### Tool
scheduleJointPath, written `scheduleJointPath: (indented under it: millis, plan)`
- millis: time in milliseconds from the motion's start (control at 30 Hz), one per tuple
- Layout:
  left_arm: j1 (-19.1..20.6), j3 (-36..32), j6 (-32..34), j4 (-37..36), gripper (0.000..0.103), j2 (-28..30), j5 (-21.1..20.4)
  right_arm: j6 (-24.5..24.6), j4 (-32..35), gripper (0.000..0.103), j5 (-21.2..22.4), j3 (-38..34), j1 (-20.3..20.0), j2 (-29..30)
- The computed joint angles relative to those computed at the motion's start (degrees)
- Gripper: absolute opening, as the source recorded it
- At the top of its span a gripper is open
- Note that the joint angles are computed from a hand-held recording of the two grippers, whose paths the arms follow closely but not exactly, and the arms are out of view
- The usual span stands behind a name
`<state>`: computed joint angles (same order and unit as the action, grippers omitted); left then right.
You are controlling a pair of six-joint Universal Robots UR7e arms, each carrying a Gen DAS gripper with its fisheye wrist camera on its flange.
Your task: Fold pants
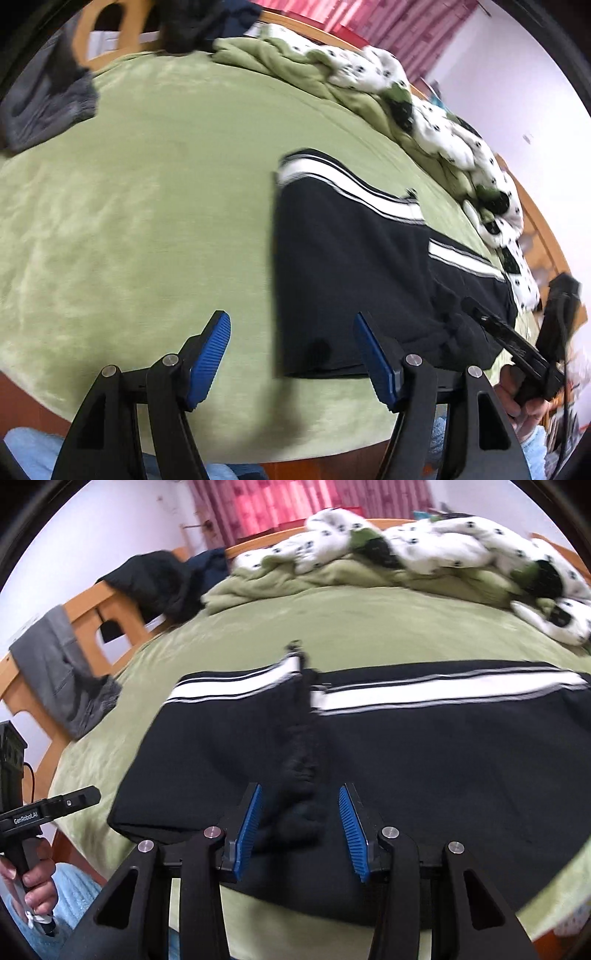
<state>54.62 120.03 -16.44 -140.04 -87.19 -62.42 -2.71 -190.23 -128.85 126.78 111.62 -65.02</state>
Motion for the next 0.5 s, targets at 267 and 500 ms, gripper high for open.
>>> scheduleJointPath:
  millis: [267,500]
  plan:
    - [3.0,-0.5,0.0,-0.8,0.067,0.1,-2.1,7.7,5.5,0.042,-1.6,-4.3,-4.4,6.2]
    - [3.3,-0.5,1.2,0.1,0.067,0.3,-2.7,1.7,-6.7,0.018,0.5,-0.1,-0.5,2.9]
